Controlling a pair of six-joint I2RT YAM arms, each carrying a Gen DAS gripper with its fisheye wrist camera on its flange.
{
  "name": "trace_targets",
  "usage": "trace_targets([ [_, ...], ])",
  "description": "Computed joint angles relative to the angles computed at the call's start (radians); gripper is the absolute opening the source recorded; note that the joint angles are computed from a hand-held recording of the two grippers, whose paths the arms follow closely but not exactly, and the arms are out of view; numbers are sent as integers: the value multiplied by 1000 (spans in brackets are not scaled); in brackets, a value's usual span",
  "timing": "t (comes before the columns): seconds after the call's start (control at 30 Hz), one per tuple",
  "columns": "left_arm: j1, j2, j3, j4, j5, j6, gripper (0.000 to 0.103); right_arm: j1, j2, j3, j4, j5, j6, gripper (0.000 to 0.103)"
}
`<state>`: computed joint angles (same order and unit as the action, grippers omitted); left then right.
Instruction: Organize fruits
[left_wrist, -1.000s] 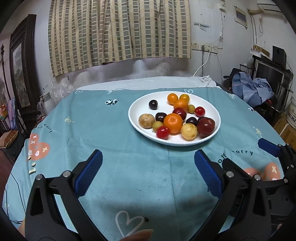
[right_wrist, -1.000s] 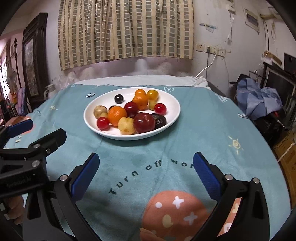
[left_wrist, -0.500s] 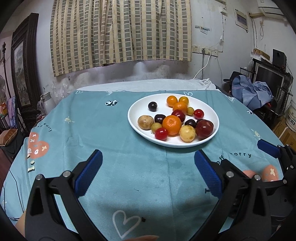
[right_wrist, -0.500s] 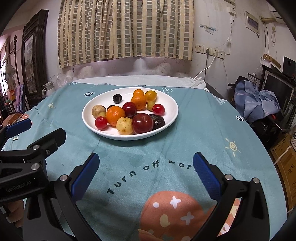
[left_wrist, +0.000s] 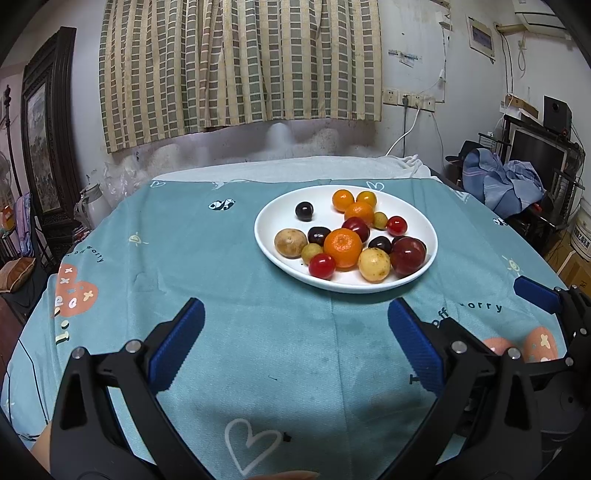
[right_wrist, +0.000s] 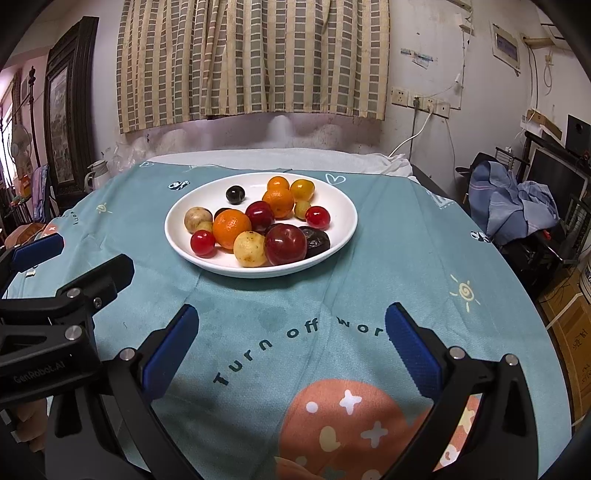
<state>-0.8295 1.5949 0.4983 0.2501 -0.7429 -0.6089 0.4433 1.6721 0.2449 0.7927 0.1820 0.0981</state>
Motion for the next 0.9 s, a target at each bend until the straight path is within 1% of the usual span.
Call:
trace_targets([
  [0.9,0,2,2,-3,0,-1,101,7,-2,2,-7,8,0,102],
])
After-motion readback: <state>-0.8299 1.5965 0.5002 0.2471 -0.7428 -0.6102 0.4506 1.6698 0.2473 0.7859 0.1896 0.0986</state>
